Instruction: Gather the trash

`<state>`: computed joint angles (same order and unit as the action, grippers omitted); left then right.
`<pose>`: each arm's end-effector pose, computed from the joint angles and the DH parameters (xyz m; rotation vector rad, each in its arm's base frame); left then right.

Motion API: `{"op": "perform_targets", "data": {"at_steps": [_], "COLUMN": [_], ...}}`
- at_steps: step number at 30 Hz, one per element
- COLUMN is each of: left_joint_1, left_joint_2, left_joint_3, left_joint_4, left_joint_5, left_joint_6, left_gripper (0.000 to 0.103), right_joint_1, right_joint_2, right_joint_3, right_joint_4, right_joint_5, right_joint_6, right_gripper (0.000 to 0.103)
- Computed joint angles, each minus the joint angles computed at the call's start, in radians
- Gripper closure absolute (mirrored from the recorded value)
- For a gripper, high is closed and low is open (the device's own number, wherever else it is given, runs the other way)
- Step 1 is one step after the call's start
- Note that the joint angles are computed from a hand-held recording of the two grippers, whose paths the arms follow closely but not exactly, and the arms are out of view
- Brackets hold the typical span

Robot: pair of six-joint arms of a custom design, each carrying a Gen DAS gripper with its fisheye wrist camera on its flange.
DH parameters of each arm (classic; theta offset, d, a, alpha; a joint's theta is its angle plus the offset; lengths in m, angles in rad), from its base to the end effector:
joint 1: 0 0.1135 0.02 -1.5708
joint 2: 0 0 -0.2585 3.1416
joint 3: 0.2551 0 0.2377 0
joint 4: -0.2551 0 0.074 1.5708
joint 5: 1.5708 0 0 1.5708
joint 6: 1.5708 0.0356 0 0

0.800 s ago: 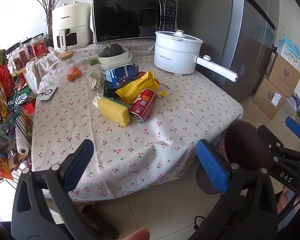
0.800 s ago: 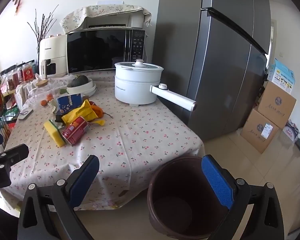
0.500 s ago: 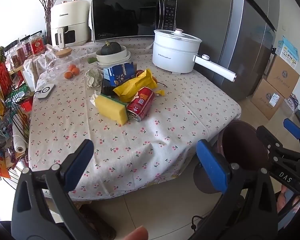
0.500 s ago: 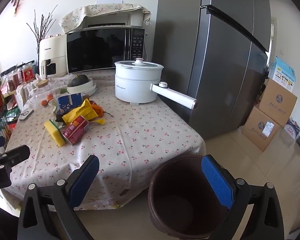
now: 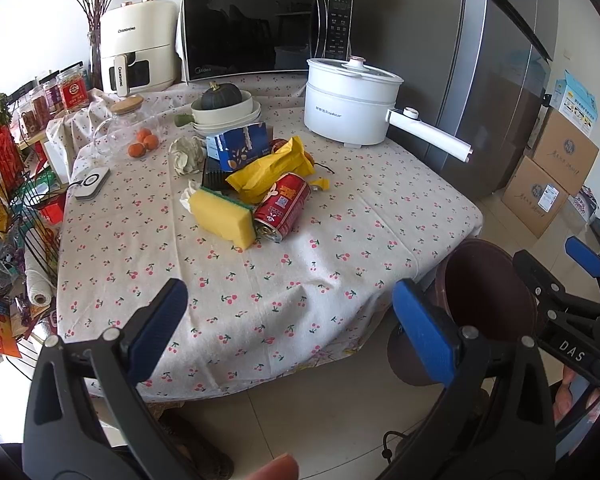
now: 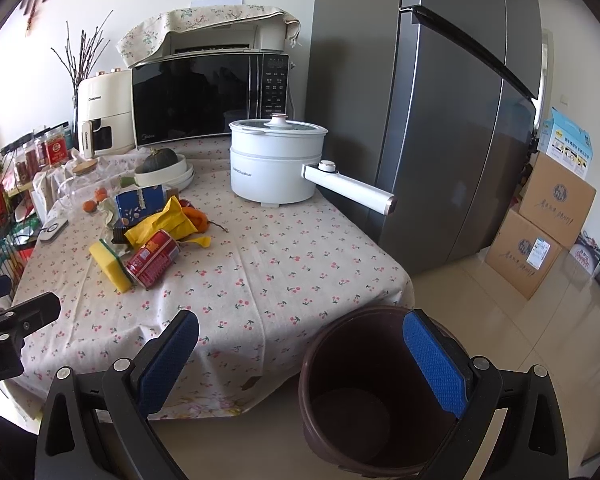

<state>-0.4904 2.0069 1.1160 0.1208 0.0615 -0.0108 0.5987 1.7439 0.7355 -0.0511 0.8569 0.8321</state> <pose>0.3510 -0.1899 0.1304 0.5907 2.2864 -0.3182 0.2510 0.1387 0.1207 0.5143 2.1432 -0.3793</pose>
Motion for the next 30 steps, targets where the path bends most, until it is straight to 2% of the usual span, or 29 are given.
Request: {"op": "perform_targets", "data": {"at_steps": [30], "left_joint_1": [0.006], "left_joint_2": [-0.002], "left_joint_3": [-0.022], "left_joint_4": [0.021], "left_joint_5": [-0.001], "left_joint_6": [0.007], "left_gripper": [0.001], "right_joint_1": [-0.007], "right_joint_2": [0.014], "right_joint_3": [-0.001], "right_joint_4": [0.013], "right_joint_5": [-0.021], "right_joint_6": [0.008], "right_gripper": [0.000]}}
